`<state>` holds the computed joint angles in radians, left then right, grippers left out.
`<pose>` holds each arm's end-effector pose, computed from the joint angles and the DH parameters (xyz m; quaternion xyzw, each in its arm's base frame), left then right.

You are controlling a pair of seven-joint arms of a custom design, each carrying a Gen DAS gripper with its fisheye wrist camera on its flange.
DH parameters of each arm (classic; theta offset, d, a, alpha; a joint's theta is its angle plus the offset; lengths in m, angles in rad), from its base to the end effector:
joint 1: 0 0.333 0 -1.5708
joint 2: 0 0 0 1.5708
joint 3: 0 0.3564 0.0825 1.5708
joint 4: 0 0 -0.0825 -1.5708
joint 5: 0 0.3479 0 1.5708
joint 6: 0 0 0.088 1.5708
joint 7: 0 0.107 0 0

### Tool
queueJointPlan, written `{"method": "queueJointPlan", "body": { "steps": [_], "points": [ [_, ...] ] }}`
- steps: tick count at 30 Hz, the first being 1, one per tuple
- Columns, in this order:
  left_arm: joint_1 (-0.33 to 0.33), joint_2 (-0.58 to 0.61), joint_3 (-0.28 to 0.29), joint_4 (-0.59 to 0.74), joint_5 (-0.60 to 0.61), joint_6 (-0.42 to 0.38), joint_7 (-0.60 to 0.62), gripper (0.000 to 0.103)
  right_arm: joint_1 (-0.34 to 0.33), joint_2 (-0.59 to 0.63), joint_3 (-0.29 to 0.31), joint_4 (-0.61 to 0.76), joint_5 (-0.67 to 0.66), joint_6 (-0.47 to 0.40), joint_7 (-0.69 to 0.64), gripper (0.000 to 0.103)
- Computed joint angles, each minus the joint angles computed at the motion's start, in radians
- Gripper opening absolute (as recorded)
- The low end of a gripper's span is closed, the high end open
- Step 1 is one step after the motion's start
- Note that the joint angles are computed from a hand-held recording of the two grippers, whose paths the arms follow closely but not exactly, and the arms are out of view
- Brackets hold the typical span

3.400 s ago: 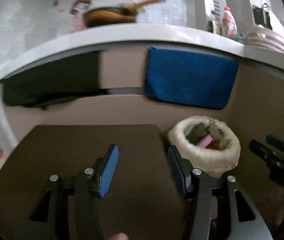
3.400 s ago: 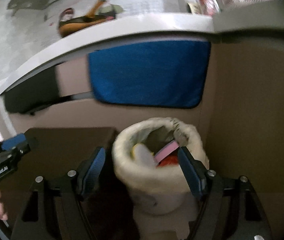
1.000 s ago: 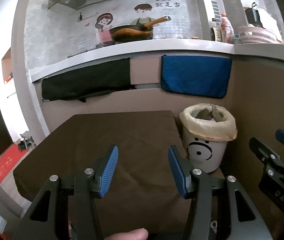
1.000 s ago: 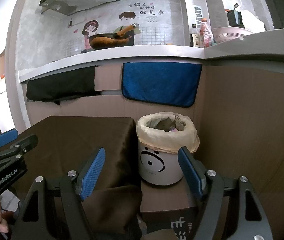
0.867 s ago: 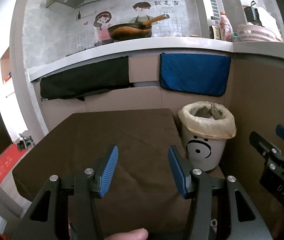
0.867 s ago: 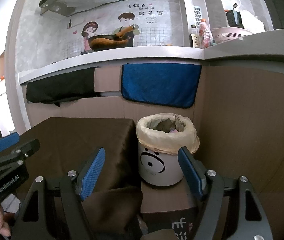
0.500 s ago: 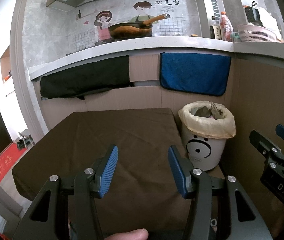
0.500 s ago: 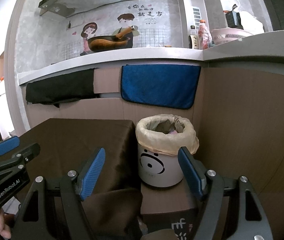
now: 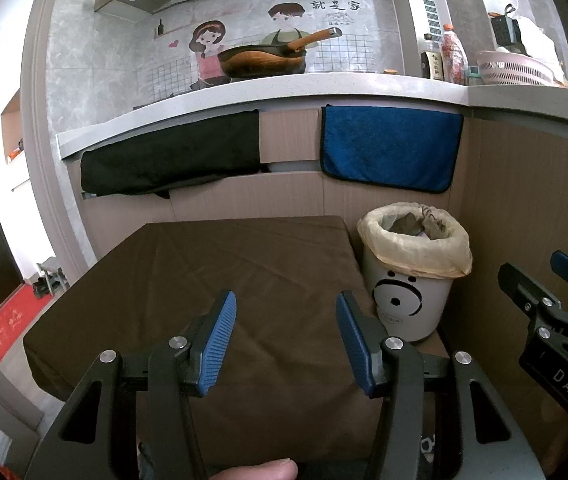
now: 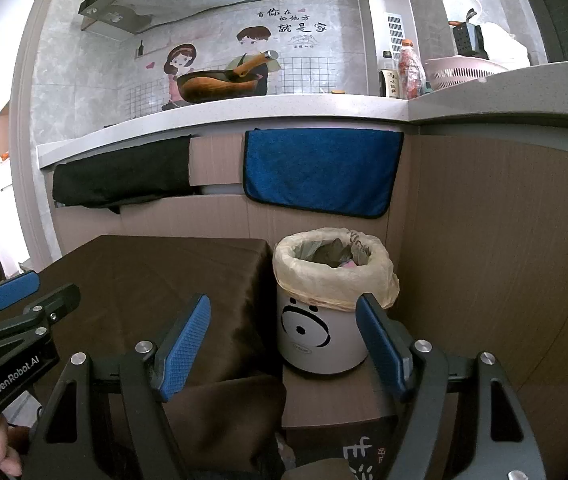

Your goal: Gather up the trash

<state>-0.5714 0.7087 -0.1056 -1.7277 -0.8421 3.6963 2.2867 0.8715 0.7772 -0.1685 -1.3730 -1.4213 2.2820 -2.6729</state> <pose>0.5997 -0.3321 0.3562 -0.4981 0.6883 -0.3999 0.3438 0.5693 0.4999 0.3382 -0.4908 0.6616 -0.4472 0.3484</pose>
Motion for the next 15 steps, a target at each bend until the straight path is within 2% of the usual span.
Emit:
{"method": "queueJointPlan", "body": {
  "steps": [15],
  "points": [
    [-0.007, -0.001, 0.008, 0.002, -0.010, -0.009, 0.001, 0.053, -0.003, -0.003, -0.001, -0.004, -0.004, 0.007, 0.001, 0.073]
  ]
}}
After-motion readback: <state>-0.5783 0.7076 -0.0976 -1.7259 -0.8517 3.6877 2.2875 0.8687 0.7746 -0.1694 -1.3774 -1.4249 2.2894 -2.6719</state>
